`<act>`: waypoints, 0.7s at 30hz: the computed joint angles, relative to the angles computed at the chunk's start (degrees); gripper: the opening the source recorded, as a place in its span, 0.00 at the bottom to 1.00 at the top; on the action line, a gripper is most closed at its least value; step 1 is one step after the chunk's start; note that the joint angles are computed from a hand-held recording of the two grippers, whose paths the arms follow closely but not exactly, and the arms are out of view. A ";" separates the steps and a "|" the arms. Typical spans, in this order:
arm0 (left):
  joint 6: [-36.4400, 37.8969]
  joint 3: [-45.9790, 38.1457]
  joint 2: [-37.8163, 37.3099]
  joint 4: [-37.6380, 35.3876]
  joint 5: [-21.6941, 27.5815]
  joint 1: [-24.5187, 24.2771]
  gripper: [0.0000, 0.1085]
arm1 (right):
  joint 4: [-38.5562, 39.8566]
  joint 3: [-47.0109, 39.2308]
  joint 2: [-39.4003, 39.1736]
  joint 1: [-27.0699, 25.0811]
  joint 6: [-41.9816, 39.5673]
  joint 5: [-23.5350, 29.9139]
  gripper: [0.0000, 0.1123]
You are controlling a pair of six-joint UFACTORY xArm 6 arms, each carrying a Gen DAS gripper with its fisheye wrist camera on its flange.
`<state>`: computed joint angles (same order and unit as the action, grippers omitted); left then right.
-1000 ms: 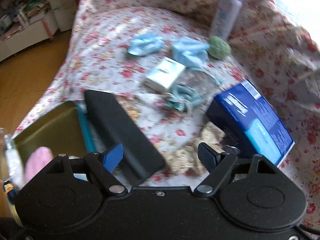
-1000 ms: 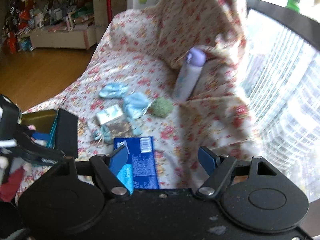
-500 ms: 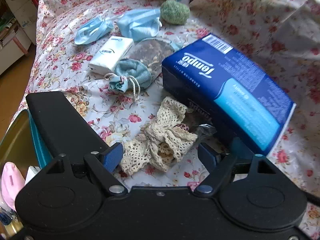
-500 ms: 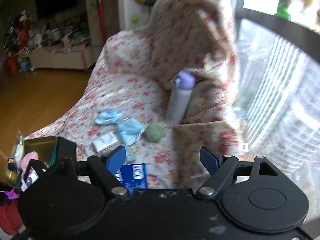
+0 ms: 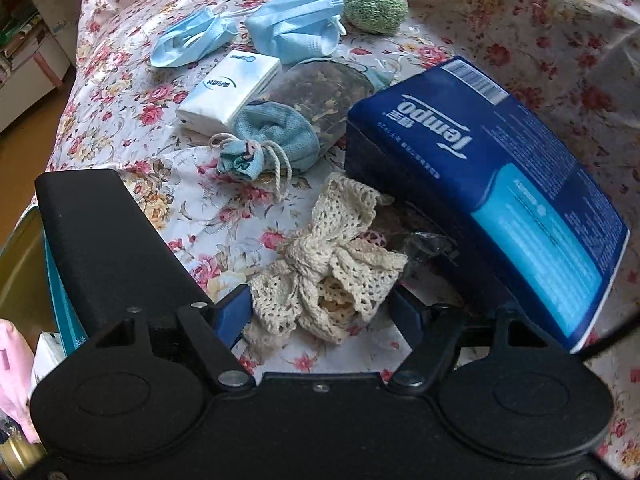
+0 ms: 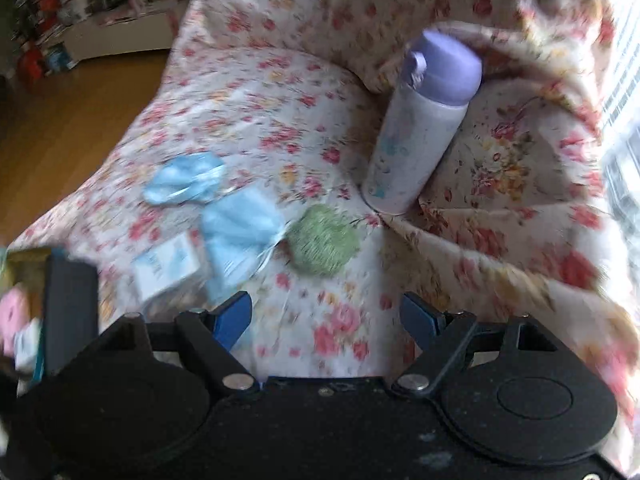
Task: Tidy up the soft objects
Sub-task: 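Grasp the cream crochet lace with the left tool while the right tool grasps the green knitted ball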
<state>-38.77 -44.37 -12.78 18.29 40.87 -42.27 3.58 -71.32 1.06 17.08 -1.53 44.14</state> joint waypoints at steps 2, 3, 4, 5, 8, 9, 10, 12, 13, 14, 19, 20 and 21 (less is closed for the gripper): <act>-0.36 -0.19 0.23 -0.28 -0.09 0.24 0.64 | 0.70 -3.85 5.02 -0.66 2.20 -0.13 0.72; -0.68 -0.22 0.30 -0.46 -0.19 0.39 0.64 | 1.39 -5.26 6.74 -0.92 2.59 0.04 0.72; -1.11 -0.17 0.33 -0.60 -0.39 0.56 0.64 | 2.68 -6.47 8.54 -1.34 2.66 -0.34 0.72; -1.50 -0.16 0.47 -0.49 -0.64 0.77 0.64 | 4.28 -6.98 9.82 -1.76 2.15 -1.38 0.72; -4.02 -0.30 0.71 1.11 -0.50 0.33 0.64 | 7.65 -8.34 12.65 -2.27 -1.02 -2.91 0.70; -5.02 -0.32 0.78 1.70 -0.53 0.23 0.64 | 6.66 -10.06 14.05 -2.21 -0.76 -1.68 0.69; -6.15 -0.22 0.77 2.38 -0.68 0.07 0.64 | 7.22 -10.89 14.83 -2.06 -1.65 -1.86 0.69; -7.80 0.05 0.54 3.59 -0.69 -0.37 0.64 | 7.15 -12.58 16.36 -1.41 -2.39 -2.27 0.69; -8.27 0.27 0.39 4.00 -0.87 -0.46 0.64 | 6.03 -13.03 16.97 -0.94 -2.22 -3.35 0.69; -8.48 0.44 0.27 4.19 -1.07 -0.43 0.64 | 4.39 -12.98 17.17 -0.54 -1.12 -4.58 0.69; -9.04 0.09 0.41 4.31 -0.51 -0.60 0.64 | 4.91 -19.71 21.58 -1.83 4.55 5.26 0.69; -9.32 0.13 0.43 4.61 -0.61 -0.65 0.64 | 5.26 -20.42 22.15 -2.22 5.71 6.69 0.69; -9.46 0.32 0.30 4.95 -0.76 -0.71 0.64 | 5.84 -21.64 23.04 -2.59 6.45 8.51 0.69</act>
